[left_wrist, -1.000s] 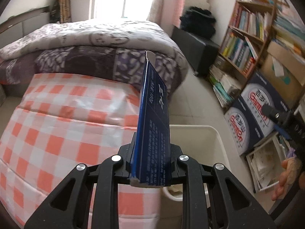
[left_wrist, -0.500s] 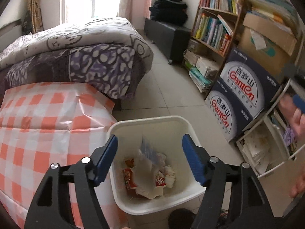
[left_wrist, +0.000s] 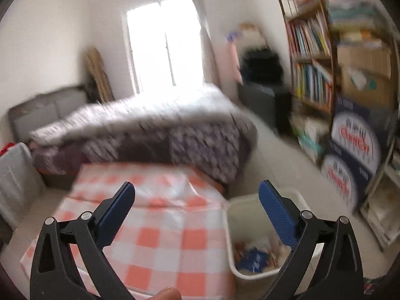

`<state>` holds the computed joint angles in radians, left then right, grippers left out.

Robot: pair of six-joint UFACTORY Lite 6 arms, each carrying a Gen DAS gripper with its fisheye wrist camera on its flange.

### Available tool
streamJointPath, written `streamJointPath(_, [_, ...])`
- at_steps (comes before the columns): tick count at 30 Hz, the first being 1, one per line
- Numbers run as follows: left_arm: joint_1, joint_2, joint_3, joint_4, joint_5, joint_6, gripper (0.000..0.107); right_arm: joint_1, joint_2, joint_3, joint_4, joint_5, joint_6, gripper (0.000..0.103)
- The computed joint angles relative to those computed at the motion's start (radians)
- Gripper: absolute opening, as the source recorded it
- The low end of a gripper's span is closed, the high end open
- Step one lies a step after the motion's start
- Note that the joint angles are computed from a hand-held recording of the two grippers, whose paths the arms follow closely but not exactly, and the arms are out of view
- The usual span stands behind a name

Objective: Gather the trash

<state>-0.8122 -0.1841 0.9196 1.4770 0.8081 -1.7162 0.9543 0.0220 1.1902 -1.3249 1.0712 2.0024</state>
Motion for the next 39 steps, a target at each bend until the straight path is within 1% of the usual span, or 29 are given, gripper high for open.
streamJointPath(2, [-0.047, -0.096, -0.065, 0.004, 0.085, -0.032, 0.096, 0.061, 0.008, -0.009, 0.002, 0.034, 0.037, 0.096])
streamJointPath(3, [-0.085, -0.151, -0.094, -0.034, 0.160, -0.017, 0.096, 0.099, 0.023, -0.009, 0.000, 0.056, 0.054, 0.096])
streamJointPath(4, [-0.098, -0.176, -0.102, -0.063, 0.192, 0.005, 0.096, 0.137, 0.041, -0.006, -0.004, 0.081, 0.068, 0.096])
streamJointPath(7, [-0.128, -0.273, -0.147, -0.147, 0.254, 0.049, 0.096, 0.222, 0.104, 0.032, -0.020, 0.127, 0.080, 0.096])
streamJointPath(11, [-0.162, -0.370, -0.218, -0.179, 0.339, 0.051, 0.096, 0.287, 0.178, 0.090, -0.053, 0.107, 0.088, 0.096])
streamJointPath(12, [-0.151, -0.396, -0.236, -0.191, 0.344, 0.055, 0.096, 0.294, 0.195, 0.105, -0.055, 0.105, 0.085, 0.096])
streamJointPath(14, [-0.116, -0.468, -0.276, -0.221, 0.323, 0.066, 0.096, 0.309, 0.232, 0.133, -0.066, 0.109, 0.089, 0.096])
streamJointPath(16, [-0.052, -0.517, -0.301, -0.264, 0.277, 0.107, 0.096, 0.319, 0.282, 0.177, -0.070, 0.121, 0.075, 0.096])
streamJointPath(18, [-0.005, -0.530, -0.315, -0.284, 0.250, 0.142, 0.096, 0.320, 0.328, 0.225, -0.061, 0.121, 0.045, 0.096])
streamJointPath(20, [0.036, -0.539, -0.329, -0.305, 0.214, 0.164, 0.096, 0.310, 0.358, 0.262, -0.046, 0.095, 0.024, 0.096])
streamJointPath(21, [0.073, -0.546, -0.335, -0.323, 0.178, 0.185, 0.096, 0.308, 0.367, 0.270, -0.040, 0.087, 0.023, 0.096])
streamJointPath(26, [0.110, -0.596, -0.373, -0.343, 0.187, 0.222, 0.096, 0.302, 0.421, 0.336, -0.017, 0.049, -0.003, 0.096])
streamJointPath(31, [0.173, -0.620, -0.385, -0.367, 0.156, 0.258, 0.096, 0.307, 0.462, 0.388, -0.007, 0.027, -0.034, 0.096])
streamJointPath(39, [0.157, -0.622, -0.387, -0.352, 0.181, 0.250, 0.096, 0.307, 0.463, 0.389, 0.000, 0.012, -0.047, 0.096])
